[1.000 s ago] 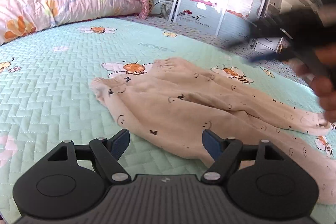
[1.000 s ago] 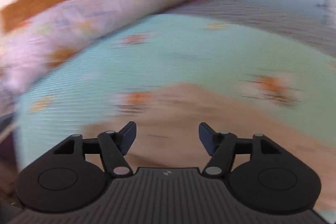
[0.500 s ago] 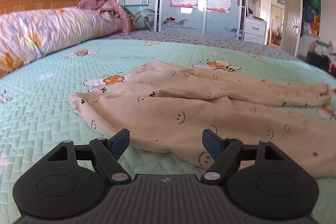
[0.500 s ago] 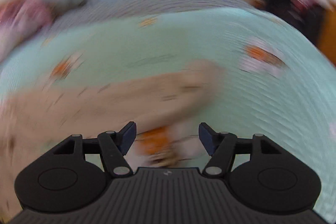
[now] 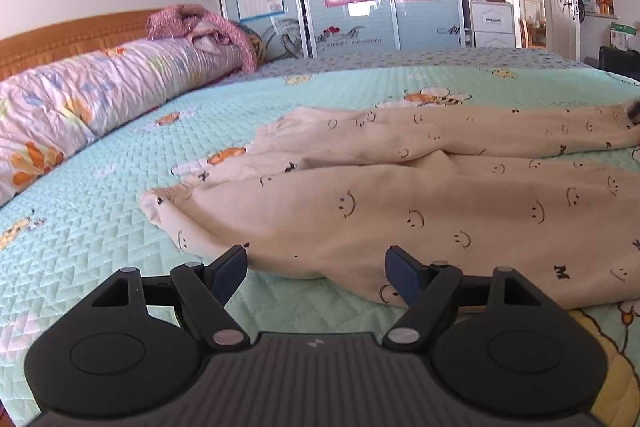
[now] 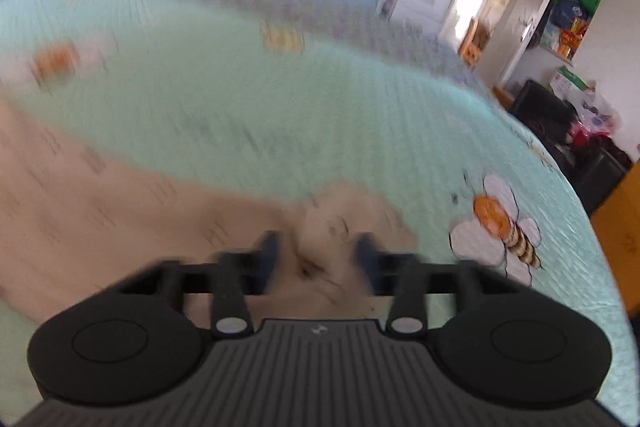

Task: Fold clothes
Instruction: 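Pinch the sweatshirt sleeve end with the right gripper and lift it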

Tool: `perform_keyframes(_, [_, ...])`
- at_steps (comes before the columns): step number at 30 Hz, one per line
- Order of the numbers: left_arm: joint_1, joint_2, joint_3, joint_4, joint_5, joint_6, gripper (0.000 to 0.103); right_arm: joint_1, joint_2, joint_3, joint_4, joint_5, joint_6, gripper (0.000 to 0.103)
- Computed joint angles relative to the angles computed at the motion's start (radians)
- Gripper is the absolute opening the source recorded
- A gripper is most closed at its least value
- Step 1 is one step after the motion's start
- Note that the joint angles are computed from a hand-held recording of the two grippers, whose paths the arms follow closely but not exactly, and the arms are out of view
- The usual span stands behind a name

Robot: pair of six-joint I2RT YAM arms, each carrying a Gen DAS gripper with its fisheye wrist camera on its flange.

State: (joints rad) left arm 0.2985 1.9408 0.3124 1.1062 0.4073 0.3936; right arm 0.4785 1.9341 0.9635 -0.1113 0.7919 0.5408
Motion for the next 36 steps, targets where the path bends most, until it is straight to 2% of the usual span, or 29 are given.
perform_keyframes(2, [0.002, 0.001, 0.0, -0.003, 0.003, 0.0, 0.079, -0.051, -0.038, -0.056, -0.009, -0.001, 0.091, 0.002])
perform_keyframes(5, [0.003, 0.007, -0.003, 0.007, 0.005, 0.002, 0.079, -0.064, -0.301, -0.346, 0.093, 0.026, 0.446, 0.003])
perform_keyframes(8, [0.004, 0.006, -0.001, 0.003, 0.007, -0.001, 0.079, 0.01, -0.546, -0.595, 0.157, -0.014, 0.783, 0.016])
perform_keyframes(9, [0.005, 0.005, -0.001, 0.0, 0.009, -0.002, 0.079, 0.073, -0.582, -0.617, 0.118, 0.018, 0.884, 0.021])
perform_keyframes(11, [0.007, 0.002, -0.001, -0.004, 0.012, -0.004, 0.079, 0.186, -0.544, -0.555, 0.02, 0.115, 0.967, 0.025])
perform_keyframes(12, [0.007, 0.001, -0.003, -0.002, 0.012, -0.003, 0.079, 0.194, -0.524, -0.524, 0.042, 0.123, 0.9, 0.029])
perform_keyframes(14, [0.006, 0.001, -0.004, 0.0, 0.012, -0.002, 0.079, 0.148, -0.468, -0.451, 0.118, 0.086, 0.673, 0.047])
perform_keyframes(15, [0.005, 0.001, -0.005, 0.0, 0.012, -0.001, 0.079, 0.103, -0.426, -0.397, 0.119, 0.071, 0.576, 0.064])
perform_keyframes(16, [0.003, 0.002, -0.006, 0.002, 0.01, 0.0, 0.079, 0.055, -0.39, -0.361, 0.115, 0.056, 0.534, 0.073])
perform_keyframes(18, [-0.001, 0.003, -0.006, 0.005, 0.005, 0.0, 0.079, -0.034, -0.322, -0.302, 0.131, 0.031, 0.447, 0.074])
perform_keyframes(19, [-0.003, 0.004, -0.007, 0.007, 0.003, 0.0, 0.079, -0.078, -0.329, -0.334, 0.168, -0.016, 0.508, 0.074])
perform_keyframes(21, [-0.005, 0.006, -0.009, 0.013, -0.001, 0.002, 0.079, -0.179, -0.345, -0.428, 0.312, -0.125, 0.588, 0.074])
perform_keyframes(23, [-0.007, 0.009, -0.011, 0.02, -0.005, 0.004, 0.079, -0.239, -0.338, -0.619, 0.657, -0.209, 0.692, 0.074])
perform_keyframes(24, [-0.008, 0.01, -0.013, 0.024, -0.007, 0.005, 0.079, -0.268, -0.294, -0.703, 0.847, -0.249, 0.749, 0.074])
perform_keyframes(27, [-0.017, 0.023, -0.023, 0.056, -0.024, 0.013, 0.079, -0.248, -0.026, -0.814, 1.325, -0.243, 0.895, 0.072])
perform_keyframes(28, [-0.02, 0.027, -0.028, 0.07, -0.03, 0.016, 0.079, -0.253, 0.018, -0.804, 1.38, -0.241, 0.882, 0.073])
perform_keyframes(29, [-0.024, 0.031, -0.032, 0.083, -0.037, 0.019, 0.079, -0.272, 0.012, -0.776, 1.352, -0.273, 0.858, 0.072])
perform_keyframes(30, [-0.028, 0.033, -0.035, 0.091, -0.044, 0.022, 0.079, -0.309, -0.001, -0.732, 1.298, -0.348, 0.811, 0.069])
perform_keyframes(32, [-0.036, 0.035, -0.04, 0.101, -0.057, 0.027, 0.079, -0.382, -0.028, -0.63, 1.155, -0.536, 0.749, 0.023])
perform_keyframes(33, [-0.039, 0.037, -0.042, 0.107, -0.062, 0.03, 0.079, -0.39, -0.053, -0.559, 0.998, -0.559, 0.735, 0.007])
perform_keyframes(35, [-0.04, 0.039, -0.045, 0.115, -0.064, 0.034, 0.079, -0.328, -0.14, -0.477, 0.735, -0.423, 0.716, 0.007])
perform_keyframes(36, [-0.04, 0.04, -0.047, 0.119, -0.064, 0.036, 0.079, -0.279, -0.215, -0.478, 0.654, -0.344, 0.704, 0.007])
